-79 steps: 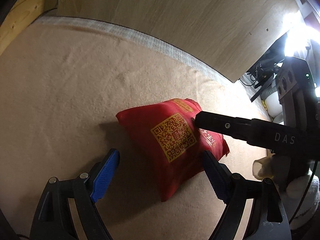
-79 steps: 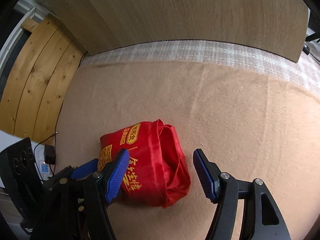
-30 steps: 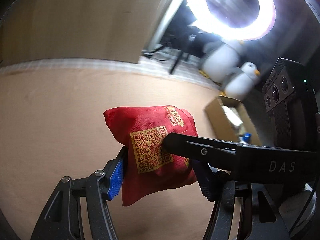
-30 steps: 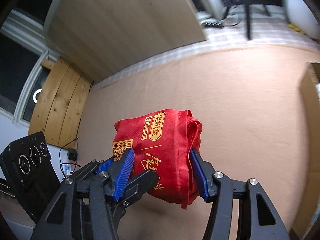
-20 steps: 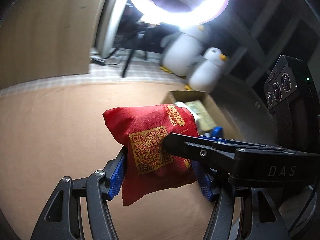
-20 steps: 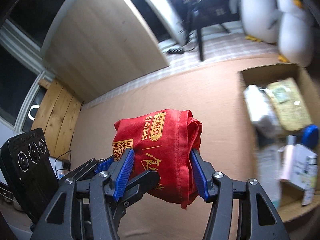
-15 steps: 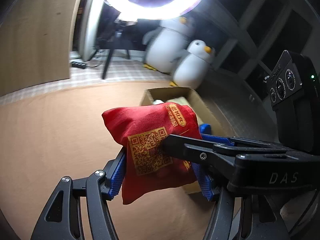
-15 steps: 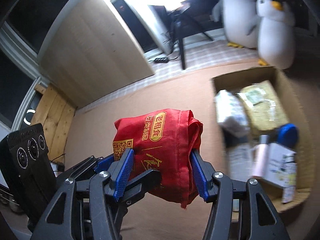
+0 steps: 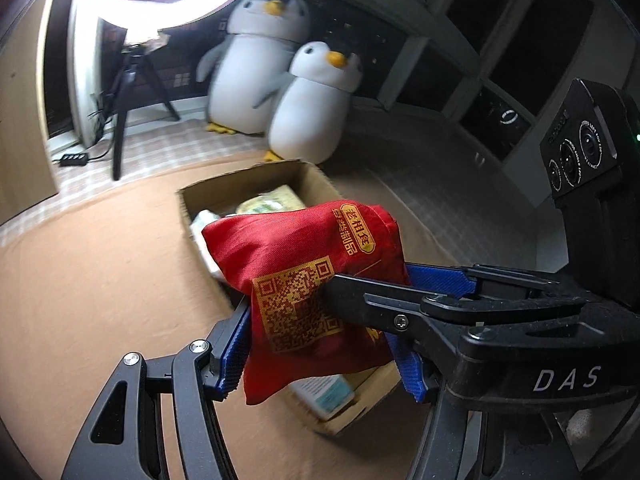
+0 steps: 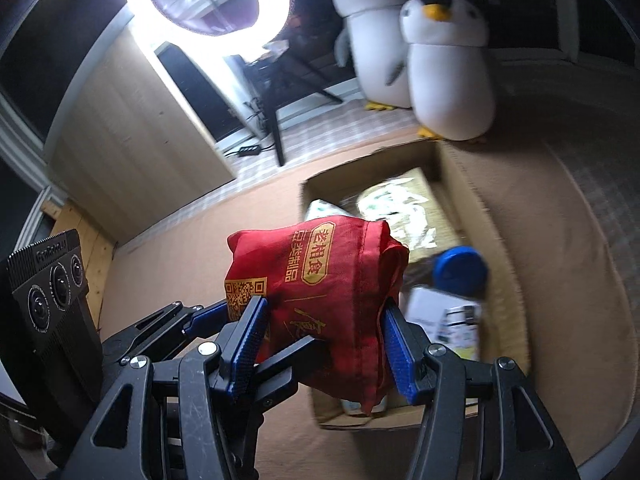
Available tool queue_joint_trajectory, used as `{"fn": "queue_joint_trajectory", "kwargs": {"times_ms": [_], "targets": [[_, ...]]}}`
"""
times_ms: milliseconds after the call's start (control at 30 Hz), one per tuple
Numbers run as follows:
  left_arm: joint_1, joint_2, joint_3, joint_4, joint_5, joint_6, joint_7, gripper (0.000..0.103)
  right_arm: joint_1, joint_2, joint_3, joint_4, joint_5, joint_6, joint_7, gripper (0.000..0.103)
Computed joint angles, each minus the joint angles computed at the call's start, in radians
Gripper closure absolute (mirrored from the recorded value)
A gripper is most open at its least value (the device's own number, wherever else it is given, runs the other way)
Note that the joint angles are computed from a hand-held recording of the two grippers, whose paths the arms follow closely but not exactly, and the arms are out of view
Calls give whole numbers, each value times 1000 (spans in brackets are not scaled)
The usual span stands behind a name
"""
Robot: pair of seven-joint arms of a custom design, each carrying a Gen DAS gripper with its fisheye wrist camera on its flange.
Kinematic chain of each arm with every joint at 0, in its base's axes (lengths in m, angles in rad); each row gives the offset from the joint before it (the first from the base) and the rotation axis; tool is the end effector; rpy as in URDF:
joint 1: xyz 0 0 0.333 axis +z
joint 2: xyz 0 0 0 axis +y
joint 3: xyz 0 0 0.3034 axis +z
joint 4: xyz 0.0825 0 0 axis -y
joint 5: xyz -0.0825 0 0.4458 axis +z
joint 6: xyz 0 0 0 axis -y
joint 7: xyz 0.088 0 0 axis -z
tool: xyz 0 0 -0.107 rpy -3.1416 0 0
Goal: Organize objects
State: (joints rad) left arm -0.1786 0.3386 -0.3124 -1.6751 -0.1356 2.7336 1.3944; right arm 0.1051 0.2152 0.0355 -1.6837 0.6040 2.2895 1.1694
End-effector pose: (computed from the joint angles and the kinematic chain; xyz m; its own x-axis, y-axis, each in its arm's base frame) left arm 0.6769 -0.3267 0.4628 -0.2579 -0.9068 0.3336 -0.8017 0.0081 -0.5976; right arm 0.7087 0.1115 0.4848 0.3020 -0.8672 -0.3961 -0.8831 -0.0979 -0.4590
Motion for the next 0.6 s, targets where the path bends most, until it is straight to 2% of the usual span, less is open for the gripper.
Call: {"fn": "queue_joint_trajectory", "kwargs": {"times_ms": [433, 500, 567, 600], "targets": [[-42, 133, 13, 167, 87, -63, -37, 37, -29, 55, -11, 56, -28, 3, 0, 50], [-48, 145, 18, 185, 100, -74, -45, 34, -29, 63, -10, 64, -38, 8, 1, 50], [-54, 153, 26, 199, 114, -89, -61, 19, -32, 70, -9, 74, -38, 13, -1, 50], [-56, 153, 28, 196, 119, -84, -67, 18, -32, 72, -9, 75, -43, 21, 2, 49]]}}
